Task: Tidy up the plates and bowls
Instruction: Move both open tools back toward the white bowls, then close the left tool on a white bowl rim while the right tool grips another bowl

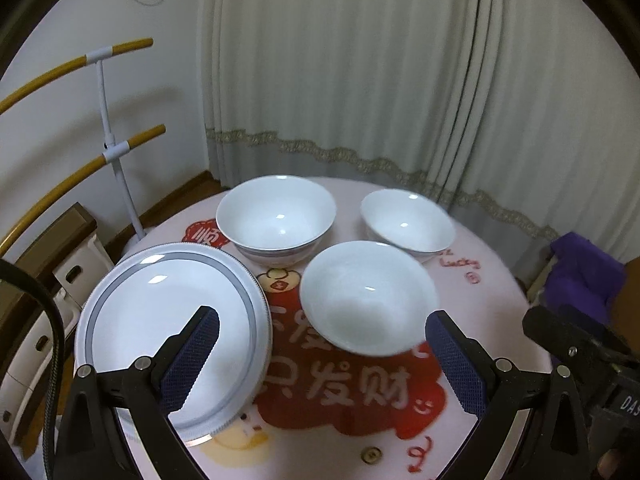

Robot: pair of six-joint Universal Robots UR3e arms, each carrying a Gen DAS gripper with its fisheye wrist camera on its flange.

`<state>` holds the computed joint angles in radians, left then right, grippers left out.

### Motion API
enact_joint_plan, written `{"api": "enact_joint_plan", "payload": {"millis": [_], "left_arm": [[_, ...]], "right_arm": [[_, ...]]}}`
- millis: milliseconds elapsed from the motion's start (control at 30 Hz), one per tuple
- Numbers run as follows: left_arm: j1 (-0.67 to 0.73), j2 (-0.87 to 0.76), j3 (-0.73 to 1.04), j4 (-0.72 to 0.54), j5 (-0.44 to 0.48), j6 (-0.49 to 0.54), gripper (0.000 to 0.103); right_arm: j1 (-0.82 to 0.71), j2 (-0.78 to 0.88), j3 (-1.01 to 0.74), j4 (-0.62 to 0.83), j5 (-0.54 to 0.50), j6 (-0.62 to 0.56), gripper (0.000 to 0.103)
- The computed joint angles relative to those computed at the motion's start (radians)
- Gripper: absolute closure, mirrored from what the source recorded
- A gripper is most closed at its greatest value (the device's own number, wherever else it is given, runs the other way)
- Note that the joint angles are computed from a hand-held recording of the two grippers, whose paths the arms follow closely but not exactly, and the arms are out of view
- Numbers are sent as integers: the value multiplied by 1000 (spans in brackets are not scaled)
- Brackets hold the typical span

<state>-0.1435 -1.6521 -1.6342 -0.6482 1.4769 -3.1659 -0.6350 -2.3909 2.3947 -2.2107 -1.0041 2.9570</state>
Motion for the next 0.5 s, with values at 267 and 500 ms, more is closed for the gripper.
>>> {"api": "enact_joint_plan", "payload": {"millis": [267, 500], "left_arm": [[24, -173, 168, -47, -12, 23, 10], [20, -314, 314, -101, -7, 43, 22]], "right_arm": [[204, 407, -41, -386, -129, 161, 4], [244, 587, -97, -463, -137, 201, 14]]}}
